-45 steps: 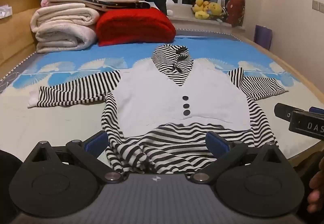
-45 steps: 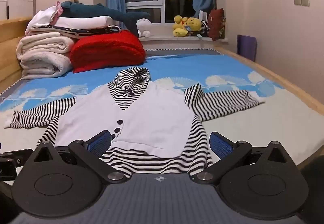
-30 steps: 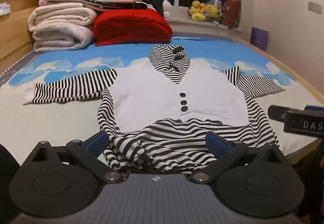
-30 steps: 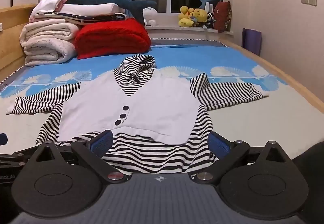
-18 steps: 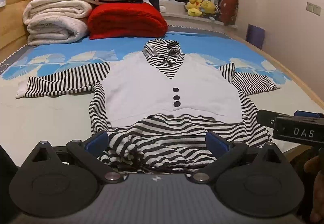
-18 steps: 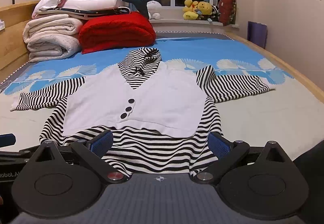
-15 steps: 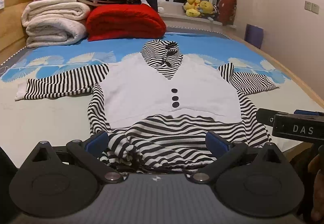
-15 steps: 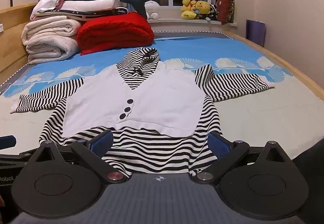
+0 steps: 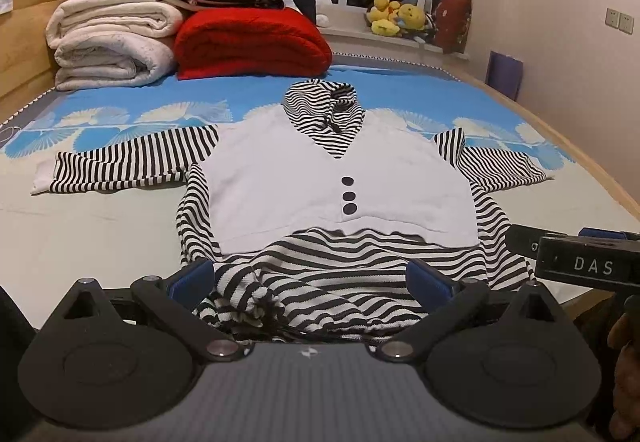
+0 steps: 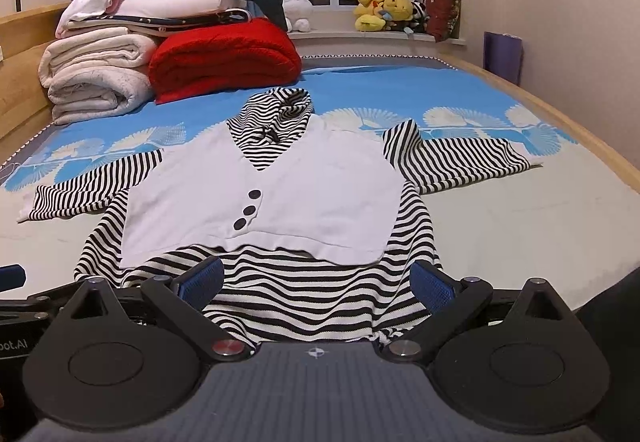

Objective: Fold small clothes

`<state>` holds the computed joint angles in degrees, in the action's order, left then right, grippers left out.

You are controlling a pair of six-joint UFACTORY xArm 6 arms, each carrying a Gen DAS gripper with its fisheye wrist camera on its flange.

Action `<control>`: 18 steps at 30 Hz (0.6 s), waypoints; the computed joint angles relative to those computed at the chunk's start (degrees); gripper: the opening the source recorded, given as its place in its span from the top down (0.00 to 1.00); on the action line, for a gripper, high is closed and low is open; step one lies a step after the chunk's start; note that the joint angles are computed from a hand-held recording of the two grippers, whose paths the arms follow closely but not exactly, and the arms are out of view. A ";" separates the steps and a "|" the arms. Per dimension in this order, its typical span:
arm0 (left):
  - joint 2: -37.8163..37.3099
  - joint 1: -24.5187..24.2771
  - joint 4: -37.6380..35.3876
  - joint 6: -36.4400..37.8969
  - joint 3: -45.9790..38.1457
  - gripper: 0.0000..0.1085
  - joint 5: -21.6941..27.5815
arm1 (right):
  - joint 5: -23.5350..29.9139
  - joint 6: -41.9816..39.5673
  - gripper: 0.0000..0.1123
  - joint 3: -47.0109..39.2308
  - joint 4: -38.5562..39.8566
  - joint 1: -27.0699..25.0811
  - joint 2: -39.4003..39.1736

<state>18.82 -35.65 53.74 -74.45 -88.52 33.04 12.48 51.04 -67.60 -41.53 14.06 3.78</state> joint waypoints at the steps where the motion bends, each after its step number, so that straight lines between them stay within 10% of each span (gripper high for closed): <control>1: 0.04 -0.03 -0.09 0.14 -0.08 0.06 0.09 | -0.05 0.02 0.12 0.01 0.01 -0.01 0.01; 18: 0.46 -0.41 0.01 0.05 -0.74 0.06 0.79 | 0.75 0.10 0.12 0.00 -0.32 0.03 0.30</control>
<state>19.29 -36.06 53.75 -74.40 -89.26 33.83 13.23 51.15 -67.59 -41.85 14.08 4.07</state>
